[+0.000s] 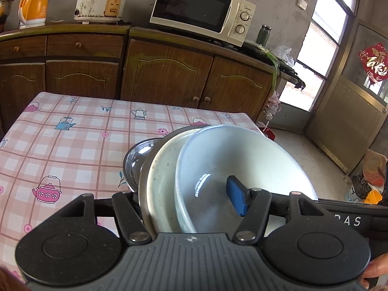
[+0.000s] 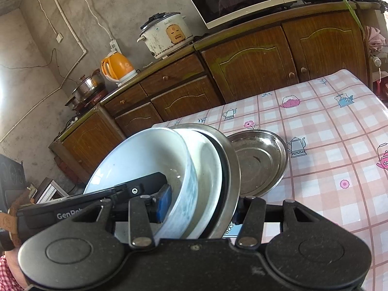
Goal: Organize plates and bowls
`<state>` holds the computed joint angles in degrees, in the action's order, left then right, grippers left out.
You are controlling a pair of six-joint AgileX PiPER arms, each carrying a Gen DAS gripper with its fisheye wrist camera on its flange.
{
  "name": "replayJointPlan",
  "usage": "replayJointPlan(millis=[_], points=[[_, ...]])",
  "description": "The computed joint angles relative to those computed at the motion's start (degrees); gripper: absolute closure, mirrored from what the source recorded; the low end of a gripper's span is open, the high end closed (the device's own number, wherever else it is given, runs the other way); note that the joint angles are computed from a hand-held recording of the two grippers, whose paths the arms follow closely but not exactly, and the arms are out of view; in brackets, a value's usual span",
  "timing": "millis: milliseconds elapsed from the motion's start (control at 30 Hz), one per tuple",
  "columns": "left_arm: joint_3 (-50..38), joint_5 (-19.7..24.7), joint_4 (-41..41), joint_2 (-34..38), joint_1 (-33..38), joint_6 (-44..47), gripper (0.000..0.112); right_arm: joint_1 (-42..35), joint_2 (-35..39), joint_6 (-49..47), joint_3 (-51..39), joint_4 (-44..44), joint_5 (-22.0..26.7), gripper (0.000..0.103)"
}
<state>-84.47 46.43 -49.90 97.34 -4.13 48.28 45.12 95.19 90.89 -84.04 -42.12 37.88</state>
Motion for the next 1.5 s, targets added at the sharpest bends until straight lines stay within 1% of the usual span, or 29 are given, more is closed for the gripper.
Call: replayJointPlan(millis=[500, 1167, 1500], points=[[-3.2, 0.3, -1.3, 0.3, -0.9, -0.5, 0.049, -0.3, -0.6, -3.0, -3.6, -0.8, 3.5, 0.044], [-5.2, 0.4, -1.0, 1.6, -1.0, -1.2, 0.049, -0.7, 0.7, -3.6, -5.6, -0.6, 3.7, 0.044], [-6.6, 0.6, -0.3, 2.2, -1.2, -2.1, 0.049, -1.0, 0.2, -3.6, -5.0, -0.6, 3.3, 0.044]])
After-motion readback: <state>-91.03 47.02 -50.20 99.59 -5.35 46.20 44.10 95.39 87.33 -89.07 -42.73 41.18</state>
